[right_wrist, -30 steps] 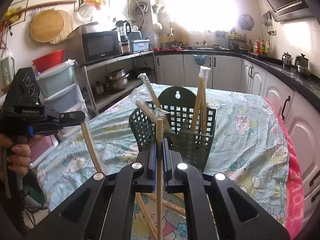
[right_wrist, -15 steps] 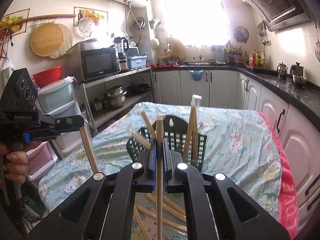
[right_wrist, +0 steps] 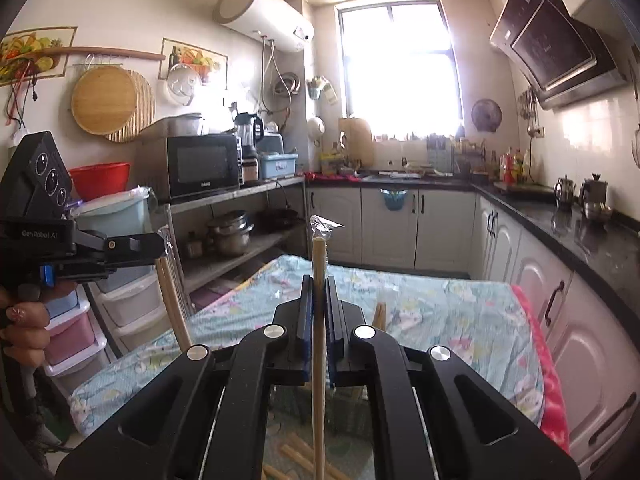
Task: Organize utensils
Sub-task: 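Lift the wooden chopstick upright with the left tool above the caddy, then lower the chopstick into the green caddy and open the left tool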
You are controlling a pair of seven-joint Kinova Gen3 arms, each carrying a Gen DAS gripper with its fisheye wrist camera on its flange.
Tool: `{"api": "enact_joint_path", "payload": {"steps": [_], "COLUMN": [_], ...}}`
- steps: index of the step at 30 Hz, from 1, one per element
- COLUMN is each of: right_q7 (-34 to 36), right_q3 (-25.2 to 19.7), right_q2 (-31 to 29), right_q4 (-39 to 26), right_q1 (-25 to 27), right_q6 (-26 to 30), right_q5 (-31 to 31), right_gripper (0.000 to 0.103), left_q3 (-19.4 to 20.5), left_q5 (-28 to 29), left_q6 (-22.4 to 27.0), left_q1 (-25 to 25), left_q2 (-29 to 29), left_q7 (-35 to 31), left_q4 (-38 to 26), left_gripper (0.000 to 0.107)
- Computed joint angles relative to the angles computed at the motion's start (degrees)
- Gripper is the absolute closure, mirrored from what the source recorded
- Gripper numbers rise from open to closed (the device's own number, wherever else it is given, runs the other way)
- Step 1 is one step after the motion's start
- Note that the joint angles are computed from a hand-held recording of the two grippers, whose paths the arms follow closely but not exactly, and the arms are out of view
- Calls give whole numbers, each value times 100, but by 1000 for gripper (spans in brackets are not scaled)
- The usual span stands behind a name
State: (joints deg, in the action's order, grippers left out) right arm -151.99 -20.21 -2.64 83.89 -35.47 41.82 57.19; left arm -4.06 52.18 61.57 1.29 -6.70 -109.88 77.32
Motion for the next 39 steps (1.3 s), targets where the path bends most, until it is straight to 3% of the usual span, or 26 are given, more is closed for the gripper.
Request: {"api": "enact_joint_path", "payload": {"steps": [12, 22, 39], "right_q7": [71, -175, -1678], "right_q3": [234, 535, 902], "right_q2": [244, 387, 612], "right_q4": [-561, -751, -199], "right_q1": [-87, -71, 88], "right_q6": [-301, -749, -1311], "right_q5": [371, 805, 1949], "right_gripper": [97, 97, 97], "left_q3": [77, 358, 777], "left_q5": [-326, -933, -2013], "left_q6": [-345, -734, -1440], "left_q1": [-53, -18, 212], "left_q2": [123, 427, 701], "left_q7": [276, 822, 1482], "left_q4": [-598, -1150, -1008], "left_gripper": [106, 106, 106]}}
